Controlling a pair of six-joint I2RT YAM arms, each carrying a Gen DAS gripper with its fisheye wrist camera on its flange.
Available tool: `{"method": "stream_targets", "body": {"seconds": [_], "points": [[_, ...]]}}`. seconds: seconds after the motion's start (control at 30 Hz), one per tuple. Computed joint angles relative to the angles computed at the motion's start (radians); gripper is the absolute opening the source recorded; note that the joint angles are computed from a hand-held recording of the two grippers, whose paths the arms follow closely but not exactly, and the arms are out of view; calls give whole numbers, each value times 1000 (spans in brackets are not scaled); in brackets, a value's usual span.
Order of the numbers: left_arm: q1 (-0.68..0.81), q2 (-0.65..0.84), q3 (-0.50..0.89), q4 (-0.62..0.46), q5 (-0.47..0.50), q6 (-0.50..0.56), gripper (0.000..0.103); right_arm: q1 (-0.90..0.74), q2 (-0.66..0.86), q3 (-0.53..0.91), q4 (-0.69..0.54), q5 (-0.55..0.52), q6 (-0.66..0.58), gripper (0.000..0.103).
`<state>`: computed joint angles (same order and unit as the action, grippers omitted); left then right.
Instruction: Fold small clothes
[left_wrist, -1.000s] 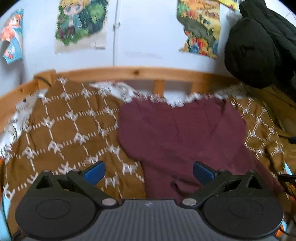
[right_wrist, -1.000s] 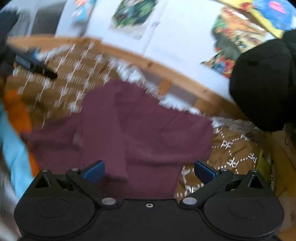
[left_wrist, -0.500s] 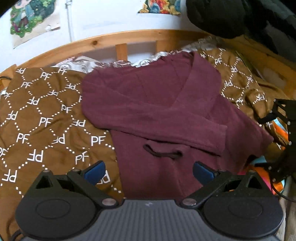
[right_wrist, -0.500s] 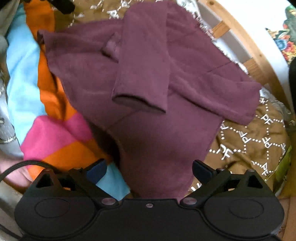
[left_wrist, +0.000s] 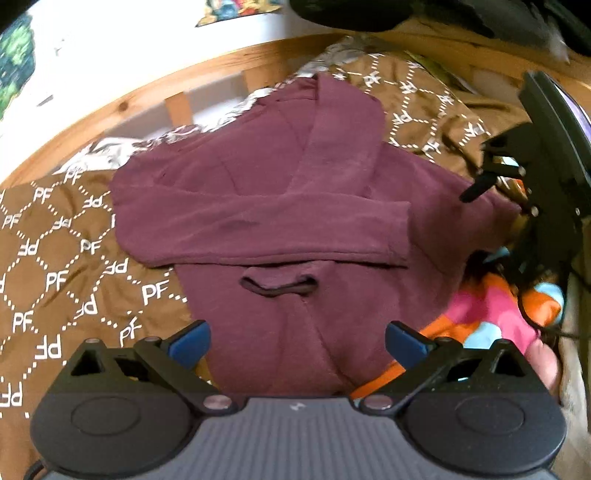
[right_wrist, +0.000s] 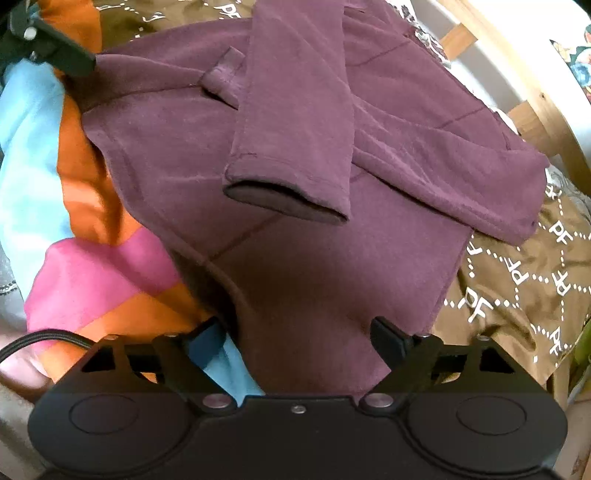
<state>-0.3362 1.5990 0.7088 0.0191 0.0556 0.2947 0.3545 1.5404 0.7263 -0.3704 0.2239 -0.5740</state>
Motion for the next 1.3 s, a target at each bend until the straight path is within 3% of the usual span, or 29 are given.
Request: {"method": "stream_targets", "body": {"seconds": [0.03, 0.07, 0.1, 0.17, 0.23, 0.53, 0.7, 0.93, 1.0, 1.07, 1.13, 1.27, 1.3], "points": [[-6, 0, -3, 1, 2, 8, 102, -2, -1, -2, 4, -12, -7, 75], [-10, 1, -4, 1, 6, 16, 102, -4, -7, -8, 14, -19, -11, 52], [-14, 2, -8, 3, 11, 27, 102, -4, -8, -10, 18, -24, -14, 38], [-22, 0, -15, 4, 21, 46, 102, -5, -10, -10, 16, -44, -19, 27], [-31, 3, -19, 1, 34, 67, 102, -9, -29, -17, 29, -77, -14, 7], [-110, 114, 29, -33, -25, 117, 102, -203, -100, -1, 114, -369, 197, 5], [-105, 150, 50, -25, -76, 58, 101, -266, -73, 5, 164, -444, 283, 5], [-68, 211, 115, -56, -171, -40, 90, -282, -40, -3, 219, -465, 325, 5], [-56, 188, 93, -21, -178, -50, 78, -290, -35, -4, 227, -471, 331, 5], [-49, 146, 53, 35, -184, -50, 76, -296, -35, -8, 236, -470, 340, 5], [-44, 123, 30, 76, -196, -59, 64, -303, -38, -12, 245, -468, 353, 5], [-27, 128, 46, 74, -211, -87, 45, -310, -38, -15, 253, -466, 366, 5], [-24, 134, 56, 65, -213, -94, 36, -310, -39, -17, 254, -462, 367, 5]]}}
